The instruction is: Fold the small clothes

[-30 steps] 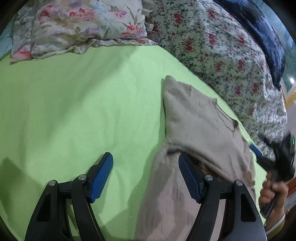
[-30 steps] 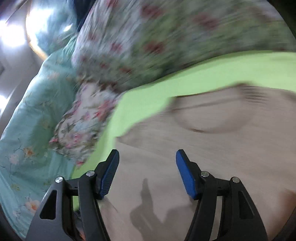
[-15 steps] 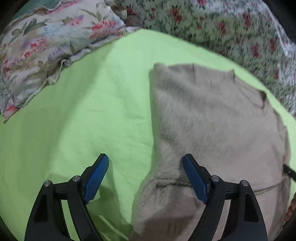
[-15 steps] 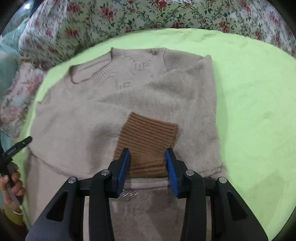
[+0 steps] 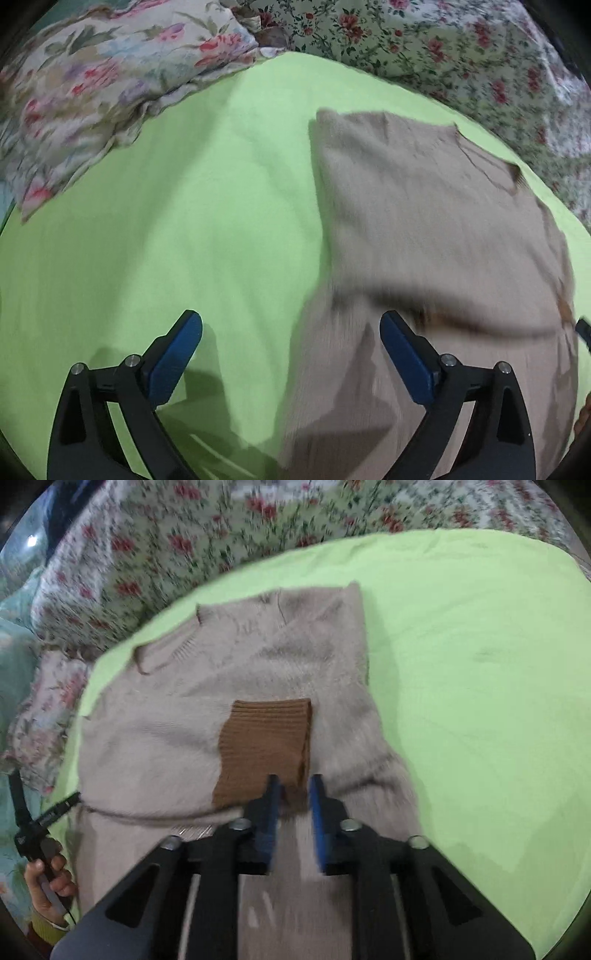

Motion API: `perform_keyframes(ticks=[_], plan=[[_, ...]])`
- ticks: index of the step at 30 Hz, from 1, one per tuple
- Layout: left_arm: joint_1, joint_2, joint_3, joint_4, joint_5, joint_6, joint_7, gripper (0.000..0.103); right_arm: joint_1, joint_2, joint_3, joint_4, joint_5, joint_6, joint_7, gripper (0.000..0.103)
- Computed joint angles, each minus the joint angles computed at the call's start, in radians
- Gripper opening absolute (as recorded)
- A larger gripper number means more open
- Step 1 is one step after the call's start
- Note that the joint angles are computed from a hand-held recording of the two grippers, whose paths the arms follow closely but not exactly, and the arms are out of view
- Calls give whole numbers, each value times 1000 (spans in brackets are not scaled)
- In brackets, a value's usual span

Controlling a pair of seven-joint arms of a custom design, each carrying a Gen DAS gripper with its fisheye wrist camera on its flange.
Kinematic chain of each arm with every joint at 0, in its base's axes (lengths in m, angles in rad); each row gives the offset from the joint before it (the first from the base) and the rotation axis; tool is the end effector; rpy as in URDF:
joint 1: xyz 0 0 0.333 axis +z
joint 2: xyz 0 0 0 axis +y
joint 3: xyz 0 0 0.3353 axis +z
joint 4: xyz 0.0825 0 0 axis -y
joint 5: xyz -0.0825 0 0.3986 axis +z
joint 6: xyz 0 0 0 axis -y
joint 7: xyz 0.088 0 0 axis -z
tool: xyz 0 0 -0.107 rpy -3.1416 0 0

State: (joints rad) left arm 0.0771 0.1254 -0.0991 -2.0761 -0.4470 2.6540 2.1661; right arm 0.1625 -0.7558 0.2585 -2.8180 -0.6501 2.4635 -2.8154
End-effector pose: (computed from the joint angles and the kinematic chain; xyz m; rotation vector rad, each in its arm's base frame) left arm 0.6188 0.0000 0.4272 -1.7129 2.2385 -0.6925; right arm 0.3166 0.1389 0.4461 -0.6305 2.4420 -0.6836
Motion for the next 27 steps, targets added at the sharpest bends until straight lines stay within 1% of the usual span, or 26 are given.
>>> perform_keyframes(ticks=[1,2,3,4,5,8,10,13,14,18,20,21,24,27], plan=[[11,-28,-3,-30,-33,-12,38,97,19,-44,34,-11,-1,-10,25,42],[24,-64,-2,-67,-85,-33,97,97,27,-62,52,-16,-10,0,40,44],[39,-116,8,-119,-152,-74,178,97,45,-79,74,-20,-11,3,57,47],[42,-145,21,-146,-183,-102,221,97,65,-90,98,-19,-9,3,75,48],[49,-193,42,-194,-229,-151,291,97,84,-96,119,-20,-7,4,93,50],[56,-306,98,-312,-272,-231,409,97,140,-91,175,-13,9,-11,154,53],[64,-359,127,-367,-269,-279,441,97,187,-94,207,-16,24,-28,204,53],[74,-461,158,-472,-275,-287,506,97,243,-77,246,-10,36,-56,275,53],[77,-495,169,-501,-266,-302,526,97,265,-64,262,-2,46,-79,300,53],[93,-593,216,-577,-243,-400,590,96,332,-42,273,0,34,-101,370,53],[101,-615,231,-591,-243,-441,608,96,370,-38,280,7,37,-134,389,53],[107,-619,242,-591,-246,-474,612,96,386,-38,281,9,36,-149,399,52],[121,-611,252,-581,-262,-530,617,96,438,-51,283,9,40,-186,425,53],[136,-593,250,-563,-275,-563,618,95,489,-69,294,9,55,-234,454,53]])
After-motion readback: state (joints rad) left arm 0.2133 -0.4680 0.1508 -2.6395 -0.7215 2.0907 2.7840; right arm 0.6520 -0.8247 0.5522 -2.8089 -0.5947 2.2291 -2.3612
